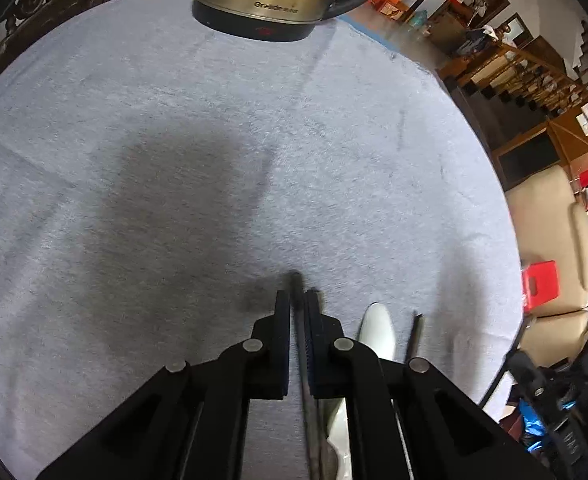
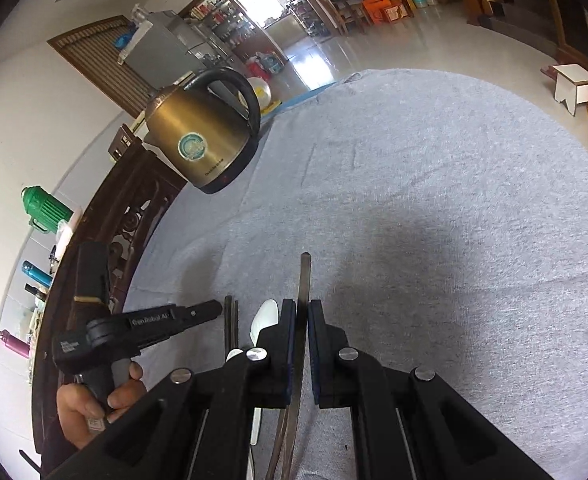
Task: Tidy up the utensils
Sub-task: 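Lift both held chopsticks and carry them toward the gray cup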
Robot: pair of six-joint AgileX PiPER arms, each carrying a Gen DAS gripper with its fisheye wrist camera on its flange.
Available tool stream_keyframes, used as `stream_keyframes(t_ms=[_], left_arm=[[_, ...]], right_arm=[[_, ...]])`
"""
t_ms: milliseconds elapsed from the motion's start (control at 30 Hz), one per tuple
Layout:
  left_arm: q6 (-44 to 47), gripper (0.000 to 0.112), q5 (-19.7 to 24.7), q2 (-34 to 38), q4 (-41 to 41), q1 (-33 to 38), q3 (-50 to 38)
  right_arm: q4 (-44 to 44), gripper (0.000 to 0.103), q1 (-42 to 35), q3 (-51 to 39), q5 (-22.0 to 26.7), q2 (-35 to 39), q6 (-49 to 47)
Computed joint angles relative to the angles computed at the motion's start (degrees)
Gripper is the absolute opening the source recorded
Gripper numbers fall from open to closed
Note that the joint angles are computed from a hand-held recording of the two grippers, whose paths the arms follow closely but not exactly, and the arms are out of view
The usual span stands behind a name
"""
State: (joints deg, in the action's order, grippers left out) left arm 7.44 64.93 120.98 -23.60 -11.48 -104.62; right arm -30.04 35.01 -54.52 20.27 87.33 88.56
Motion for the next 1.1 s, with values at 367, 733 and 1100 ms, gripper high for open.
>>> stream_keyframes(t_ms=[367,733,1100], left_arm=[[0.41,0.009,-2.25,1.22,2.58,-0.96,-0.44],[-0.87,0.027,2.83,3.28,5.02,0.42,-5.24],[-3.02,0.006,-4.73,1.53,9.46,-3.26,-0.33]], right_arm=[[0.97,0.007,0.08,0.09,-0.98,1.0,-0.9],[3.11,0.007,-0.15,0.07,-1.88,1.91,-3.47],[18.45,0.009,-3.82,-15.45,18.17,14.97,-21.68]])
